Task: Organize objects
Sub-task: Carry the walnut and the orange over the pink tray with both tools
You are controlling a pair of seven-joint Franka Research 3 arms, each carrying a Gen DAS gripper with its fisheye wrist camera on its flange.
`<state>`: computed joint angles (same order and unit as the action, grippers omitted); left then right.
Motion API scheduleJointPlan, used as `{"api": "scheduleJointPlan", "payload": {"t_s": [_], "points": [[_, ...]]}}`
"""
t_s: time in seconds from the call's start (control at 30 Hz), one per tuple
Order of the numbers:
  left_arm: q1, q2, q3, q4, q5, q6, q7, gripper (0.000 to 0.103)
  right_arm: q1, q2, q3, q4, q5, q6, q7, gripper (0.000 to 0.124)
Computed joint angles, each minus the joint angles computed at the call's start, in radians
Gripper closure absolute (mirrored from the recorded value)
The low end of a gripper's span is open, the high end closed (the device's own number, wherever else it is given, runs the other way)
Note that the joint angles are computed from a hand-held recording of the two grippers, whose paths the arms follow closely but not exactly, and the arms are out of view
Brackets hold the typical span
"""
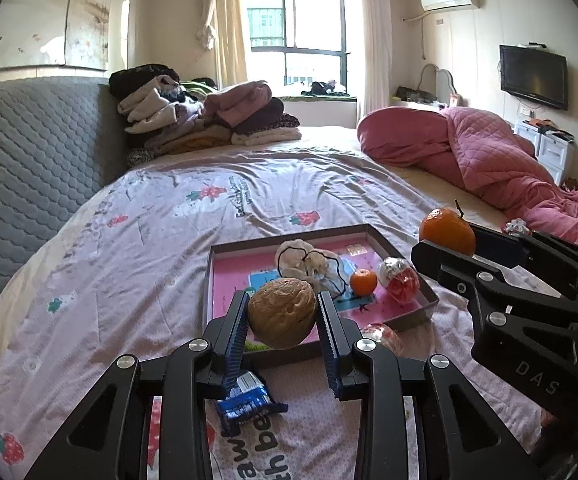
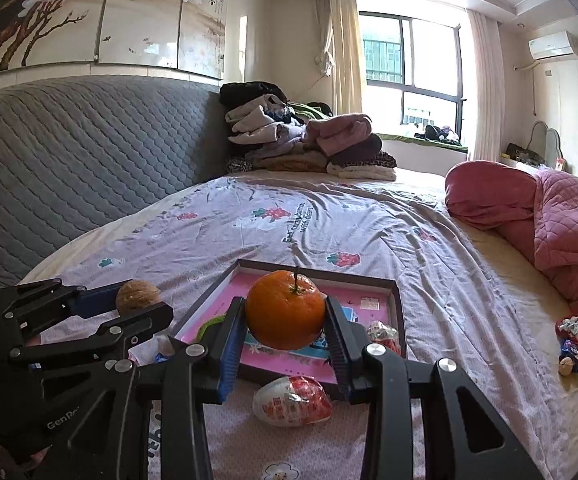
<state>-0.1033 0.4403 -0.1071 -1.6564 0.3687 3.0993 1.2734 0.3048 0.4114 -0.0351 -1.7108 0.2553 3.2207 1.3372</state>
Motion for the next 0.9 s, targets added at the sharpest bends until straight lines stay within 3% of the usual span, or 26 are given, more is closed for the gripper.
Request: {"api": "scheduleJointPlan", "payload": {"t_s": [0.1, 0.2, 0.3, 0.5, 0.9], "points": [[-0.004, 0.002, 0.004, 0.012, 0.0, -0.002, -0.003, 0.069, 0.003, 0.006, -0.002, 0.012, 0.0, 0.0, 0.001, 0.085], [-0.042, 0.005, 0.05, 0.032, 0.021, -0.021, -0.042, 0.069, 0.009, 0.014, -0.008, 0.025, -0.003, -0.003, 0.0, 0.085], [-0.015, 0.019, 0.017, 0.06, 0.006, -0.047, -0.028, 0.069, 0.019, 0.019, -0.02, 0.032, -0.003, -0.001, 0.007, 0.085], [-0.019, 0.041, 0.023, 0.104, 0.007, -0.078, -0.041, 0.069, 0.042, 0.038, -0.051, 0.067, -0.014, -0.012, 0.026, 0.085], [-0.029, 0.102, 0.029, 0.22, 0.016, -0.131, -0.036, 0.069, 0.024, 0.084, -0.049, 0.162, -0.028, -0.028, 0.029, 0.085]]}}
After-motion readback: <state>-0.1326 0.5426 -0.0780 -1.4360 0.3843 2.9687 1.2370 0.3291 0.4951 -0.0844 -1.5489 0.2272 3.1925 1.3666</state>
